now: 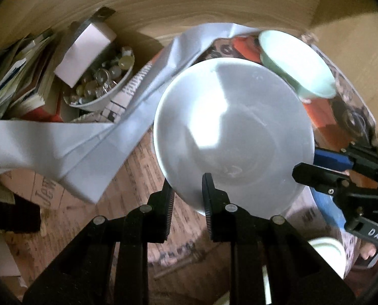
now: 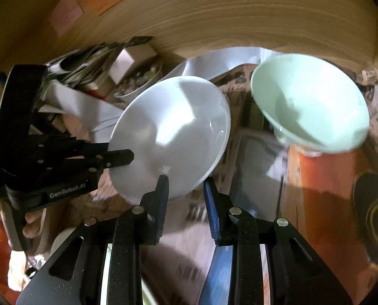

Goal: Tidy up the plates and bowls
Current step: 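Lift the white bowl with both grippers, then carry the white bowl over the mauve bowl and lower it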

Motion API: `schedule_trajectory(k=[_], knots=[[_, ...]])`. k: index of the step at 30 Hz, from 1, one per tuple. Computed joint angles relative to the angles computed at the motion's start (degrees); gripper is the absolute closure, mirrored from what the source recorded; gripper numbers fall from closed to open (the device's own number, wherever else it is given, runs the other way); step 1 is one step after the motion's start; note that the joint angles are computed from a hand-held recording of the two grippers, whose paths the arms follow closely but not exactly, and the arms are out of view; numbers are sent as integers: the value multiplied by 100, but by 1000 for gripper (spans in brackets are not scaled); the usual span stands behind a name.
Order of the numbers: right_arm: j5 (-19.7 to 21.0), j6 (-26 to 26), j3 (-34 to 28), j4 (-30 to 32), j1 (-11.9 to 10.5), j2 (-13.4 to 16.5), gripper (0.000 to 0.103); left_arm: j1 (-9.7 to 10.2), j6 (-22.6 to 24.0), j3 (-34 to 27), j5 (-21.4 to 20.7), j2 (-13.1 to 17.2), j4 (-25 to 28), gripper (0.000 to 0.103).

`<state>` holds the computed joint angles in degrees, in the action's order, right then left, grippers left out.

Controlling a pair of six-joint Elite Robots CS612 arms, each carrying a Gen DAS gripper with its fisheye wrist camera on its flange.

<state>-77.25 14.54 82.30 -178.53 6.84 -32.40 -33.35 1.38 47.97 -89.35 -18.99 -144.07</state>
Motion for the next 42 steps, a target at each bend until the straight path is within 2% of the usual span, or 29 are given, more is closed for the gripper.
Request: schedule_trajectory(k=[3,7,10,15,18,25,42], knots=[[43,-49,117,-23,-3,-62,75,-1,29,195,-63,-90,-156,81],[-618,-146,62,-128,85,-59,75,11,-40,101,-56,-42,-158,81],[-770,-127,-85,-80,93,-7,75,16,-80,-14,-17,21,-98,81],[-853,-148,-361,103,71,131,76,-22,-30,-80,154,64,-170,81],[-974,-173,-417,112,92,170,82,-21,-5,-83,159,65,-192,81],[-989,-188,-320,-31,104,111,83,-22,-95,13,160,6,-320,82],[-1094,-336,255,-1215,310,-293,83,16,-467,1735,87,-931,-2312,82]])
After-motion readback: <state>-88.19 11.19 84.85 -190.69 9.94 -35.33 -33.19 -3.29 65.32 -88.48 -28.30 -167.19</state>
